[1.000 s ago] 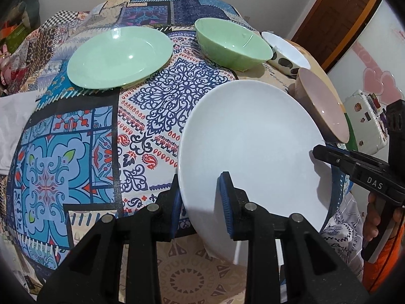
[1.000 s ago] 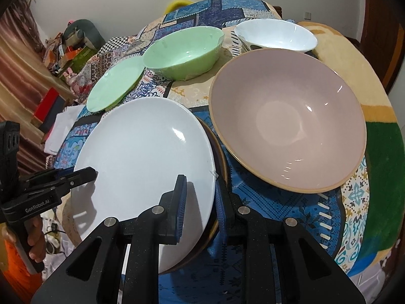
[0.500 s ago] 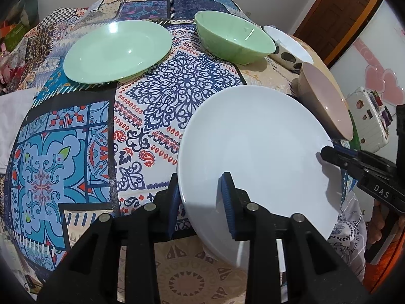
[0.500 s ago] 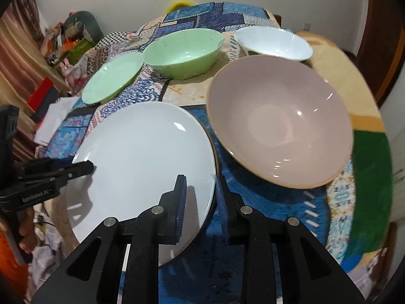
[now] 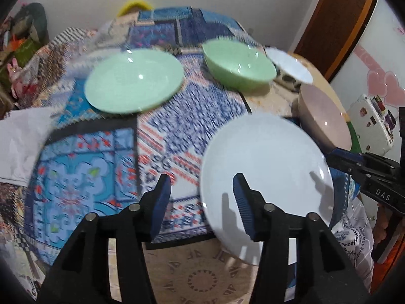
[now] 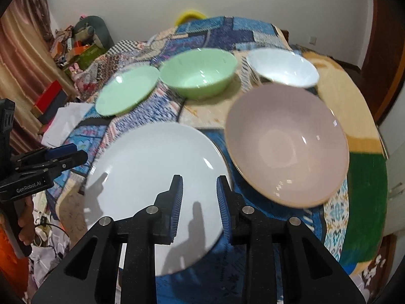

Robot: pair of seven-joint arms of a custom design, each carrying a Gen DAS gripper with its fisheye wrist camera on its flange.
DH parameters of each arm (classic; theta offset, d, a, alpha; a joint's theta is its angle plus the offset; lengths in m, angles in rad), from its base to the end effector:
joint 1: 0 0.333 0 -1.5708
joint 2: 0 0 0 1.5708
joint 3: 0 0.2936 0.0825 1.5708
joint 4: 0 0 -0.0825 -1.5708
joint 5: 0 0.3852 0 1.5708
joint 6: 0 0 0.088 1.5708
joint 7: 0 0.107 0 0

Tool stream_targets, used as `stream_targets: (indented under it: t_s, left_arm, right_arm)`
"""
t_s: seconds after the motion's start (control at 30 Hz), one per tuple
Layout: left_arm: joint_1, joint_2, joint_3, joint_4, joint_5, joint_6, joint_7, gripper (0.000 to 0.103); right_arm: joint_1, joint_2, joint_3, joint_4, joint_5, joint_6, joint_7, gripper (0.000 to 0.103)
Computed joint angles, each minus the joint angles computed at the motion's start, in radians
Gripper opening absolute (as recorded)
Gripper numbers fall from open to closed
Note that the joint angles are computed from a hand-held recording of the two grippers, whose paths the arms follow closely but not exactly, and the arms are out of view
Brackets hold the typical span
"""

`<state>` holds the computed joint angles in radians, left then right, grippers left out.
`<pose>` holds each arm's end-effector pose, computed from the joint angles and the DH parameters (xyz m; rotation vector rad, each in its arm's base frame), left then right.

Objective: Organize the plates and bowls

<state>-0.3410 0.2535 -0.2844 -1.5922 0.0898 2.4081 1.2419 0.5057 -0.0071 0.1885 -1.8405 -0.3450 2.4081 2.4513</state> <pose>0.5601 -0.3791 0.5339 -1.6730 2.3076 -0.7949 0.4669 0.3863 0.5652 -1.8028 1.7966 -0.3927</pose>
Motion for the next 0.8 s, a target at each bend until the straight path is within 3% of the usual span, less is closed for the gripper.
stream_targets:
  t_s: [0.17,0.27,0.33,0.43,0.53,0.8]
  left_arm:
    - [0.014,-0.043,0.022,-0.022,0.039,0.043,-0.025,0.057]
    - [0.015,-0.051,0.041,-0.019,0.104,0.070,-0.064,0.077]
    - [0.020,-0.052,0.053,-0.016,0.150,0.095,-0.091,0.080]
    - [0.040,-0.027,0.058,0.025,0.155,0.086,-0.080,0.082]
    - [0.059,0.010,0.064,0.068,0.143,0.083,-0.081,0.092]
    - [0.103,0.168,0.078,0.235,0.113,0.031,-0.036,0.092]
  right_arm:
    - [0.017,0.063,-0.004,0.092,-0.048,0.013,-0.008,0.038]
    - [0.035,0.121,-0.017,0.171,-0.061,0.013,-0.031,0.046]
    - [0.048,0.154,-0.030,0.210,-0.055,0.014,-0.047,0.053]
    - [0.069,0.218,-0.050,0.283,-0.035,0.009,-0.068,0.053]
    - [0.090,0.302,-0.069,0.383,0.007,-0.013,-0.104,0.053]
    - [0.153,0.536,-0.140,0.699,0.060,-0.135,-0.183,0.053]
